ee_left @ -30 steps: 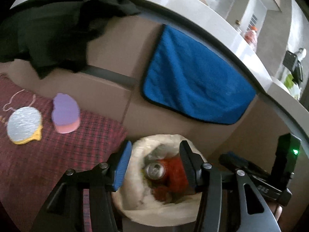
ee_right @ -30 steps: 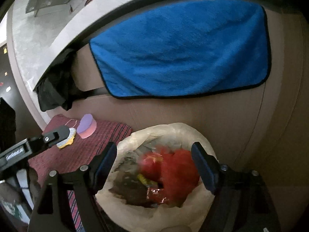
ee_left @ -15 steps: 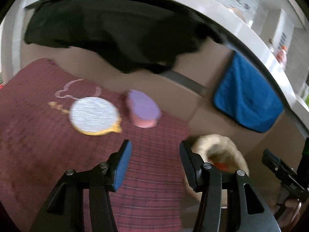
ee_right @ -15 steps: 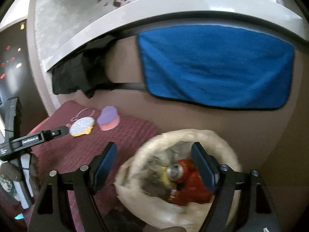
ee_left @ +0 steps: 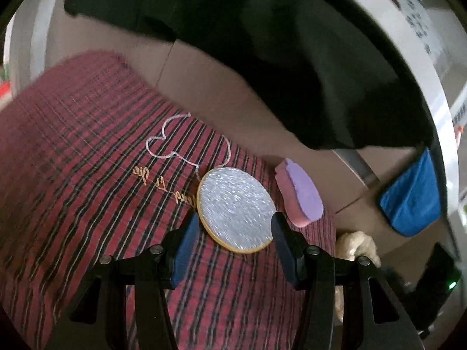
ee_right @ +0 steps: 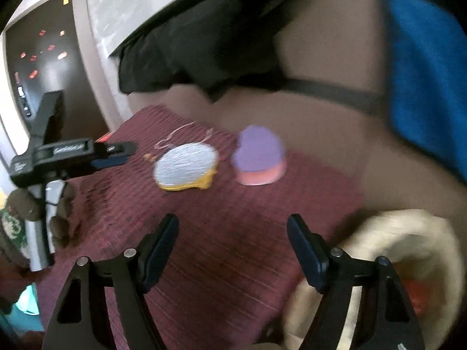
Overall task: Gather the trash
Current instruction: 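Move both tools back over the silver scrubber on the bench, then grasp the silver-yellow round scrubber with the left tool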
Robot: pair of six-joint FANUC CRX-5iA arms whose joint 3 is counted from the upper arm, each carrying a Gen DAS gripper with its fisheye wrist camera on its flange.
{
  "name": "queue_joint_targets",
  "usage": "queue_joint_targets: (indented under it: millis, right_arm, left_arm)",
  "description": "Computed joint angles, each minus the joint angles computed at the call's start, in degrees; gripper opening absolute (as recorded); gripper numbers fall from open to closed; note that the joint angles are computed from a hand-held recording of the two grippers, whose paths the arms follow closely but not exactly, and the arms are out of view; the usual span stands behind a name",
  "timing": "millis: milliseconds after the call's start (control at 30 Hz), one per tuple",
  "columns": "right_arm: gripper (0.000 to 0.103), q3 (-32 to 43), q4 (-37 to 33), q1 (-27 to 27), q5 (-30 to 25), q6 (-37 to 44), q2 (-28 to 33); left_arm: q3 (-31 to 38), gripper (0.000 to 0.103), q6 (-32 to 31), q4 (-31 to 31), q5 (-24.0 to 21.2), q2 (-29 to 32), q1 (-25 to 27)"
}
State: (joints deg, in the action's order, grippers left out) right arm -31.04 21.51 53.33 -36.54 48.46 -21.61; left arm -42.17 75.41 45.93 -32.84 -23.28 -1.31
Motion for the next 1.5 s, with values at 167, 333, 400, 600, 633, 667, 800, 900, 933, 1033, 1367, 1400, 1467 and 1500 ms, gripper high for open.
queue_joint_targets:
  millis: [167,333,400,600,633,667,800,900,933,1033,1367,1400,1467,1500]
  right_arm:
    - [0.07,7.7,-8.91,-0.34,1.05,7.89,9.51]
    - [0.055,16.83,-21.89,-1.79,0.44,23.11,16.63]
    - [0.055,18.83,-22.75,-1.78,0.3,25.13,18.91]
    - [0.055,21.68,-26.87,-3.04,-2.74,28.47,22.13]
    - [0.055,21.46,-26.81,-3.02,-3.05,28.29,22.09]
    - [0.055,21.74,-27.04,-3.14,-3.61,28.44,22.36]
    - [0.055,21.53,-27.9,-3.63,-3.42,29.56,22.07]
    - [0.055,20.97,-27.61,-3.77,-3.25,29.69,21.61]
    - [0.055,20.64,-27.9,-4.08,-3.22,30.08,21.23]
    - [0.055,19.76,-28.03,-4.21,-2.77,29.82,20.48]
    - [0.055,15.79,-28.15,-4.76,-2.24,29.77,16.13]
    - [0.055,15.27,-28.34,-4.91,-2.13,29.89,15.54]
    - [0.055,13.9,-29.05,-5.41,-2.0,30.35,13.89]
    - [0.055,13.46,-29.12,-5.54,-2.03,30.25,13.32]
  left_arm:
    - [0.44,0.053,-8.99,9.69,-2.78,5.57,1.61]
    - [1.3,0.053,-10.91,14.59,-2.92,9.5,1.35]
    - [1.5,0.053,-9.9,14.51,-1.45,9.99,1.1]
    - [1.6,0.053,-10.56,17.16,-1.82,12.45,0.6]
    - [1.5,0.053,-11.17,18.25,-2.15,12.85,0.37]
    - [1.19,0.053,-12.53,20.64,-2.56,13.41,-0.16]
    - [1.19,0.053,-13.03,22.66,-1.86,13.56,-1.47]
    - [1.0,0.053,-13.76,25.24,-2.35,13.22,-2.14]
    - [0.99,0.053,-13.83,25.65,-2.95,13.04,-2.08]
    - [1.05,0.053,-14.75,26.73,-4.57,12.46,-1.99]
    - [4.44,0.033,-13.38,23.96,-7.57,14.2,-4.59]
    - [5.01,0.027,-12.79,22.71,-7.34,14.42,-5.08]
    - [5.81,0.015,-11.43,19.76,-6.81,14.22,-5.5]
    - [6.28,0.015,-10.43,18.01,-6.09,14.08,-5.84]
